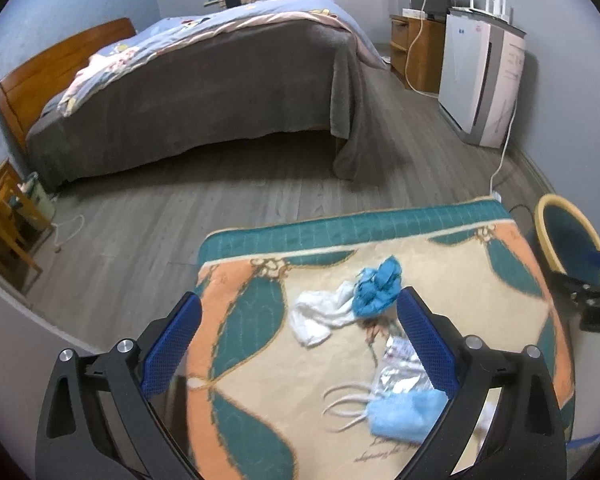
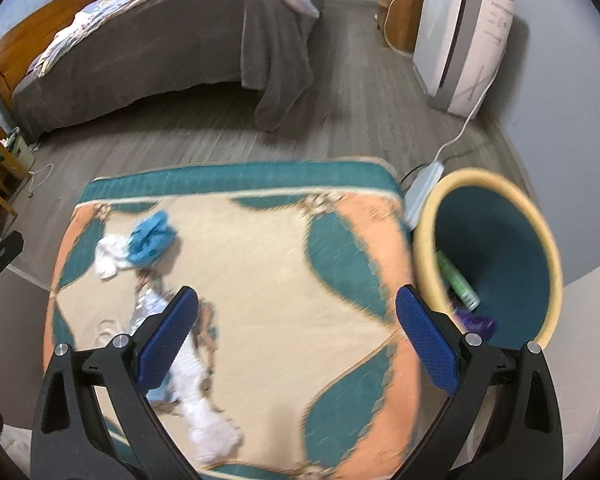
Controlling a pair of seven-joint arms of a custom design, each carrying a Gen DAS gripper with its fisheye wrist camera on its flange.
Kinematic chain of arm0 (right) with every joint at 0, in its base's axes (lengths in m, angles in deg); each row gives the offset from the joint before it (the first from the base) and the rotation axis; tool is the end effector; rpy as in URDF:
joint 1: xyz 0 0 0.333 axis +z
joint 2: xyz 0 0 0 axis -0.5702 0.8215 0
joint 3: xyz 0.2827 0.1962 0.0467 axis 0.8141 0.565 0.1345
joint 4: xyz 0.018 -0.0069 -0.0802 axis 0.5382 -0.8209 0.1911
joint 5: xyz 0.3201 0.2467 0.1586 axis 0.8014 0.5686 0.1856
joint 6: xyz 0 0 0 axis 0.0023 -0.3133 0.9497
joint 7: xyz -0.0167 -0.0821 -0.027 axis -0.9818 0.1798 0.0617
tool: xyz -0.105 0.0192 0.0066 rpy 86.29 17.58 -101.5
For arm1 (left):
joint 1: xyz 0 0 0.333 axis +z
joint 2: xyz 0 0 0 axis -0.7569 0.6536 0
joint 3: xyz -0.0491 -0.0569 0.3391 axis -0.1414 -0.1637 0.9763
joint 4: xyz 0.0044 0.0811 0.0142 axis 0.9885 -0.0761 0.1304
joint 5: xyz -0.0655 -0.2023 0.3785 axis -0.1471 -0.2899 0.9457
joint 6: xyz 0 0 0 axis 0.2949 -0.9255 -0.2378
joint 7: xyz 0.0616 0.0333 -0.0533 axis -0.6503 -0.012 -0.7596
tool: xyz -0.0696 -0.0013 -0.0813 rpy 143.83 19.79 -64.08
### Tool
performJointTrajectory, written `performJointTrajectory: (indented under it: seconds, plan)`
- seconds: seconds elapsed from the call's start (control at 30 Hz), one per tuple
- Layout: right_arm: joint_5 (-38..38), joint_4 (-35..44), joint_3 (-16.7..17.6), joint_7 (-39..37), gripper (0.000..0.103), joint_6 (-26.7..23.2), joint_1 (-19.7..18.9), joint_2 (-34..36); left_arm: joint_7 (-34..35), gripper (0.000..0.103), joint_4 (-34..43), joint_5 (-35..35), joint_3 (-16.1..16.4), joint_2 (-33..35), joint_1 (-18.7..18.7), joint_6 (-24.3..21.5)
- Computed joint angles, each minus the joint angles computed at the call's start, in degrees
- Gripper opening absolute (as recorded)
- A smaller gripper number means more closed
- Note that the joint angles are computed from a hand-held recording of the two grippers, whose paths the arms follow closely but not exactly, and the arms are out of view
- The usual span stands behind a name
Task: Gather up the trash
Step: 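Move both open tools back over the cushion of remaining trash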
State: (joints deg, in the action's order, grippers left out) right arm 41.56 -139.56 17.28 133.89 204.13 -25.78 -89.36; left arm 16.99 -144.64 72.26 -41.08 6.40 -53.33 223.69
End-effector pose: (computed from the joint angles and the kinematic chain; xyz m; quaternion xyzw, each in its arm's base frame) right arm 0.5229 0.1571 0.4225 -0.6177 0.7426 -0.1789 0.1869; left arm 0.5511 -0.0817 0.4455 -0.5585 0.7525 -0.2419 0.2515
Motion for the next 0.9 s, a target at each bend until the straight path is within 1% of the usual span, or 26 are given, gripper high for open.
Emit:
performJointTrajectory:
  seconds: [0.07,0.13,0.23,0.3,0.33,0.4,0.47,0.63,0.7,0.77,0.83,0.87,0.9]
  plan:
    - [1.1,-0.6,0.4,1.5,0.097,0.1,0.5,0.2,2.0,0.097,-1.8,-2.7,1.1,-1.6,-0.8,0.4]
    - [1.2,-1.3,0.8,3.8,0.097,-0.9,0.8,0.2,2.2,0.097,-3.7,-4.6,2.1,-3.2,-1.4,0.5]
    - [1.7,-2.4,1.0,6.5,0.097,-2.2,1.4,-0.3,3.3,0.097,-5.7,-8.2,3.7,-5.0,-3.3,-2.0]
    - [0.9,-3.6,1.4,8.8,0.097,-2.1,1.4,-1.2,4.4,0.097,-7.0,-9.9,4.4,-6.1,-4.2,-2.4]
    - [0.5,-4.2,1.6,9.7,0.097,-1.8,1.4,-1.7,4.5,0.097,-7.9,-10.1,4.3,-6.7,-4.4,-2.0]
    - [0.7,-5.5,2.1,10.6,0.097,-1.4,1.6,-2.4,3.3,0.097,-9.5,-8.0,3.3,-7.8,-3.5,-1.1]
    - [1.6,-6.3,2.4,10.5,0.097,-1.5,2.0,-2.5,1.0,0.097,-10.8,-4.8,2.0,-8.7,-2.2,-1.0]
    - [1.2,-7.1,3.2,9.9,0.097,-3.1,3.0,-2.0,0.5,0.097,-12.4,-6.0,4.5,-10.3,-4.9,-1.8]
    - [0.6,-7.0,3.4,9.4,0.097,-3.6,3.5,-1.8,0.0,0.097,-12.8,-5.6,4.6,-10.6,-4.8,-1.8]
    - [0.7,-6.8,3.3,8.2,0.097,-3.6,4.2,-1.3,-1.1,0.097,-13.0,-4.0,3.8,-10.6,-3.8,-1.6]
    - [3.5,-6.6,2.6,4.5,0.097,-3.1,5.4,-0.4,-2.7,0.097,-12.9,-1.7,2.7,-10.3,-2.4,-1.3]
    - [5.8,-6.5,2.1,2.2,0.097,-2.9,6.0,0.1,-3.1,0.097,-12.8,-1.1,2.6,-10.1,-2.2,-1.3]
    - [8.8,-6.4,1.6,-0.4,0.094,-2.7,6.8,0.6,-3.2,0.097,-12.5,-0.9,2.9,-9.7,-2.4,-1.5]
